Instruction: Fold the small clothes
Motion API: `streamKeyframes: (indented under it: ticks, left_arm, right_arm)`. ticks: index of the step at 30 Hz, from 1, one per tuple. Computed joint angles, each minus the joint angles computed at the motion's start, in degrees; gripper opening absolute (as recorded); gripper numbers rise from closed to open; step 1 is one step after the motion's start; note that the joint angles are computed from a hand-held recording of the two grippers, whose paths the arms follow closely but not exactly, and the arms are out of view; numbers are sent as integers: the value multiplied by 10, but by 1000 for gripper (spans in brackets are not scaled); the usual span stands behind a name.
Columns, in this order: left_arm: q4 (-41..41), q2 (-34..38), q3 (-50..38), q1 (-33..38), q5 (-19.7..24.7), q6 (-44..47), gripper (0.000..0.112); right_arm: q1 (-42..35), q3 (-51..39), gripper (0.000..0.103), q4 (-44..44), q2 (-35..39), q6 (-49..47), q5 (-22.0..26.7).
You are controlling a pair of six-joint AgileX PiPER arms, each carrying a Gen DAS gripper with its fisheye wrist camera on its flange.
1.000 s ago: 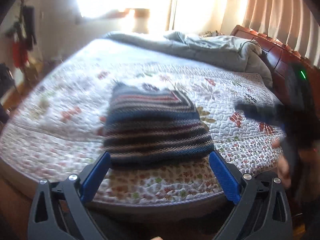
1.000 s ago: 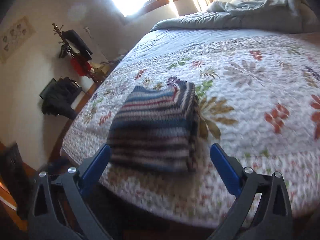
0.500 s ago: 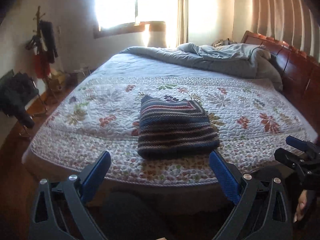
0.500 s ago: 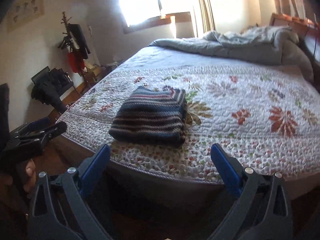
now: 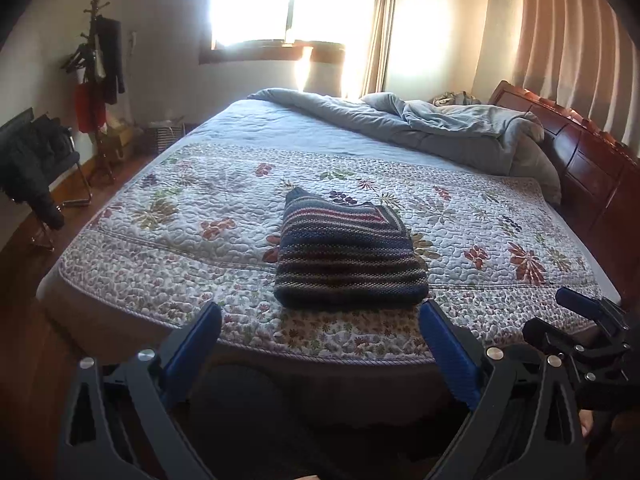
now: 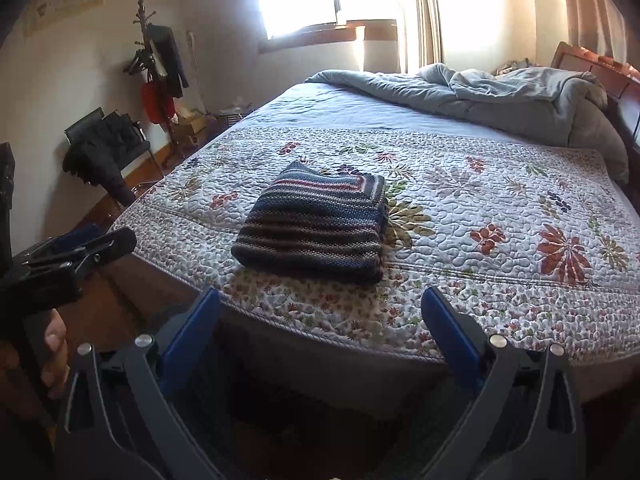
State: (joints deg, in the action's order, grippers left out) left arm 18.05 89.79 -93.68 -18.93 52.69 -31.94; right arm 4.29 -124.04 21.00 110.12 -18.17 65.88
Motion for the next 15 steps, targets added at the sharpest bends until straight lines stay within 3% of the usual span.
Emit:
streamKeyframes:
  ticks: [15]
  left_arm:
    - [-25, 1, -5, 5, 13, 11, 99]
  right_arm:
    - [-7, 17, 100, 0, 6, 12, -6]
